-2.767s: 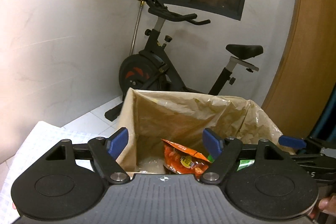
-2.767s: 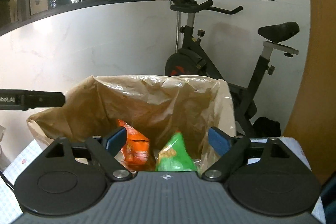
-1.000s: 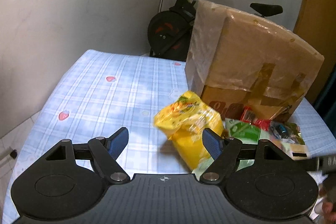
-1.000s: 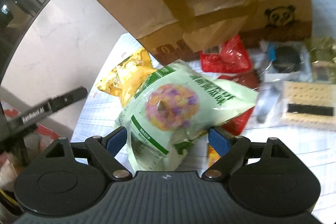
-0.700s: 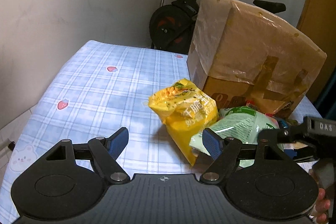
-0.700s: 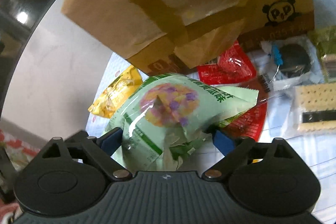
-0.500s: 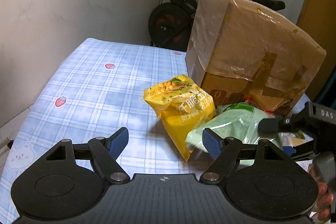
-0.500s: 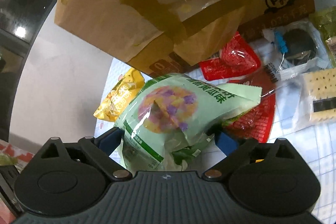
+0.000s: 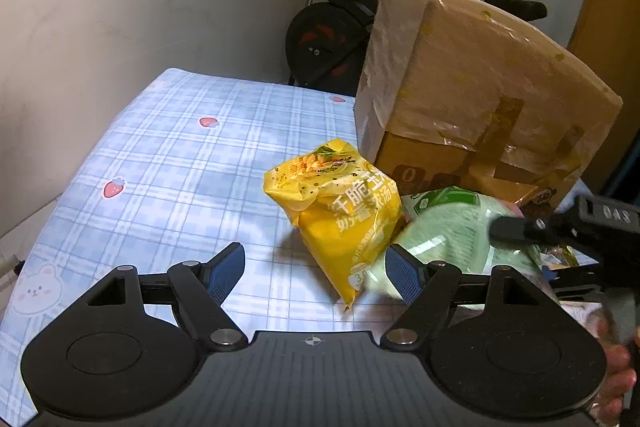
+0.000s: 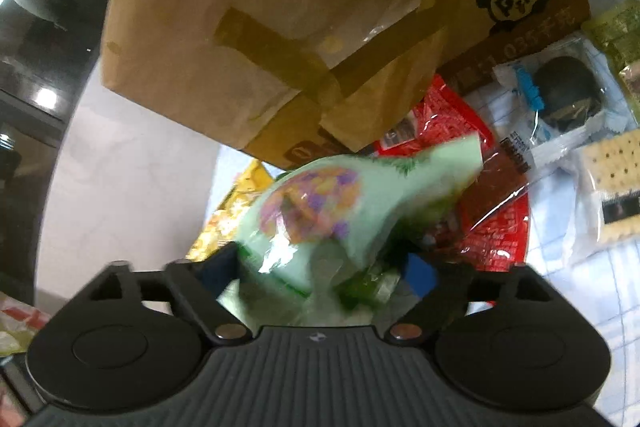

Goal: Organize snacks
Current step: 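Grasp the yellow chip bag with the left tool while the right tool holds the pale green bag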

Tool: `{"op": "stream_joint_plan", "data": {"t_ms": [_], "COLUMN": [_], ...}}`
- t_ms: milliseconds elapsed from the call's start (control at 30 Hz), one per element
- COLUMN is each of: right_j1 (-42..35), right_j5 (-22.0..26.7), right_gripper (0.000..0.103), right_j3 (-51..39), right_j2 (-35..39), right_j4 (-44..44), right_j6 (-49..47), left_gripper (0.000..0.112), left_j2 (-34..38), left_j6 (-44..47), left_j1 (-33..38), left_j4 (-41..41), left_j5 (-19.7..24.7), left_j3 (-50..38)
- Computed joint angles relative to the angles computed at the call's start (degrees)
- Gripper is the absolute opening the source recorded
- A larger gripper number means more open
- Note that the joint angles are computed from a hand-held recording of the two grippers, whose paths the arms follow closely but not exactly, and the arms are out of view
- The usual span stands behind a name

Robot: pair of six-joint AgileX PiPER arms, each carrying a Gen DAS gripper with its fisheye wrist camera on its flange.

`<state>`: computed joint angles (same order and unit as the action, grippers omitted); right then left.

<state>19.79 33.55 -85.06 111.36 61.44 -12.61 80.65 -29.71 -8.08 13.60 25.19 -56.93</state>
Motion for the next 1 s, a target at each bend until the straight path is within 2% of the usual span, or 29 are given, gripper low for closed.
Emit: {"op": "stream_joint_plan", "data": {"t_ms": [67,200,433,600,700,767,867,1000], "right_j1": [-0.5,-2.0,-5.6,-7.8,-8.4,-8.8,-9.7,-10.0], "right_j5": [-0.3,-1.5,-2.7,-2.9,-3.3,-3.3,-2.8,-2.5], "right_gripper": [0.066,0.063,0.061,0.061,0.060,0.060,0.059,0.059], "right_j3": [2.1,7.7,15.6,19.5,20.9,21.4,22.3,22.0], "right_j2": [-2.4,-7.0,-12.8,-15.7,-16.5,-16.9,-17.7,-17.3], "right_j4": [-0.9,1.4,7.5,11.5,13.5,14.5,15.5,15.8], "right_j6": [-2.5,-9.6,-18.6,-23.9,-26.4,-27.6,-29.3,-29.3], "left_gripper": [0.080,0.080,0.080,0.088,0.089,0.091,0.092,0.090], "left_j2": [0.1,1.0,6.1,10.2,13.2,15.0,16.1,17.5], "left_j6": [-0.5,-1.9,-4.1,-15.4,-13.9,-16.8,-17.7,-11.3], "left_j1": [0.2,0.0,0.5,-0.5,0.1,-0.4,-0.5,0.0], "left_j4": [0.1,0.4,-1.6,8.0,4.0,6.7,7.4,0.2], "left_j5": [0.3,0.3,-4.0,-9.3,-10.2,-9.8,-11.9,-11.7], "left_j3": [-0.2,-0.9,-2.5,-3.2,-4.6,-5.5,-5.3,-6.8]}}
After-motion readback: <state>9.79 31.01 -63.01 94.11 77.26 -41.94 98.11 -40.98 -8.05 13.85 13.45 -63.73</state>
